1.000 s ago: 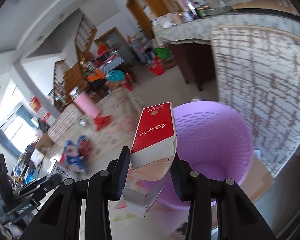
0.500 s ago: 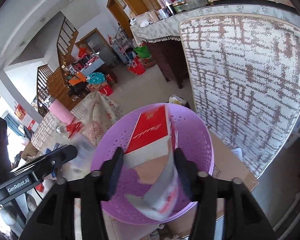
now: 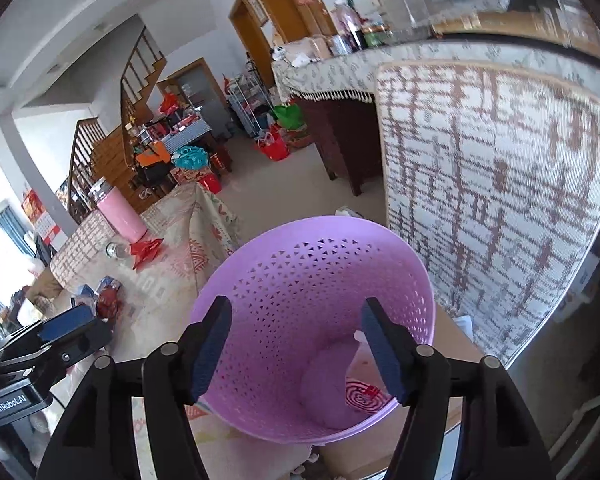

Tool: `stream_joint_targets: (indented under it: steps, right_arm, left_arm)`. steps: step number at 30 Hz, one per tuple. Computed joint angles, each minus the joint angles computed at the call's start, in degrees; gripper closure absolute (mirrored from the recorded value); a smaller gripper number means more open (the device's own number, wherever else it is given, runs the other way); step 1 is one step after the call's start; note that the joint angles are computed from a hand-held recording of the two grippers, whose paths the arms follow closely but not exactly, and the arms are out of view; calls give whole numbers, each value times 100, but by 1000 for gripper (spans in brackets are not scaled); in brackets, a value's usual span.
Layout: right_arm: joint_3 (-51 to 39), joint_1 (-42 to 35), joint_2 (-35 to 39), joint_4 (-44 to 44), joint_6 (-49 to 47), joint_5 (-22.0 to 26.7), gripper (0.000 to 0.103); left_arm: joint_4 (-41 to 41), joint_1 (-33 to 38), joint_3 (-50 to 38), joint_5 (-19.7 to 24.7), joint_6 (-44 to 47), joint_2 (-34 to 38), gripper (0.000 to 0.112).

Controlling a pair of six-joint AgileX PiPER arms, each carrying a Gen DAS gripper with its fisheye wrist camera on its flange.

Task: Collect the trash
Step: 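Drop the white box and red box into the lilac basket with both grippers, then grasp the long red box with the left gripper while the right grasps the blue-white carton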

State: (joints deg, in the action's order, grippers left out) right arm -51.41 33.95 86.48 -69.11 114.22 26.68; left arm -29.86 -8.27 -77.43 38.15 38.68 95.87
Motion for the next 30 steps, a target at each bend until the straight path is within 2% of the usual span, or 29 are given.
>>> stream_joint_targets:
  steps: [2,6,11,16,21,24,30]
  right_arm:
    - [-52,285,32,-314,265,297,21]
    - [-255,768,156,-541,328,778,17]
    - [-619,948,389,-218,-20,644,17]
    - [-1148,1125,833,385,-648,467,17]
    - [-1811,1254,1366,1144,-1391,228,17]
    - [-2263,1287,1696,1701,-1968,154,17]
    - [-3262,1448,2336,2571,-3156,387,17]
  left_arm:
    - [-127,298,185,10,241,-150,45]
    - [-248,1078,475,-53,621,-376,45]
    - [-483,2294,381,-21,1163,-191,45]
    - [-131,3237,-277,-173,1049,577,45]
    - [469,3564,-1303,-40,524,1542,45]
    - [662,3616,-2087,311,341,2174,45]
    - [895,3510,-2843,557,117,2785,45]
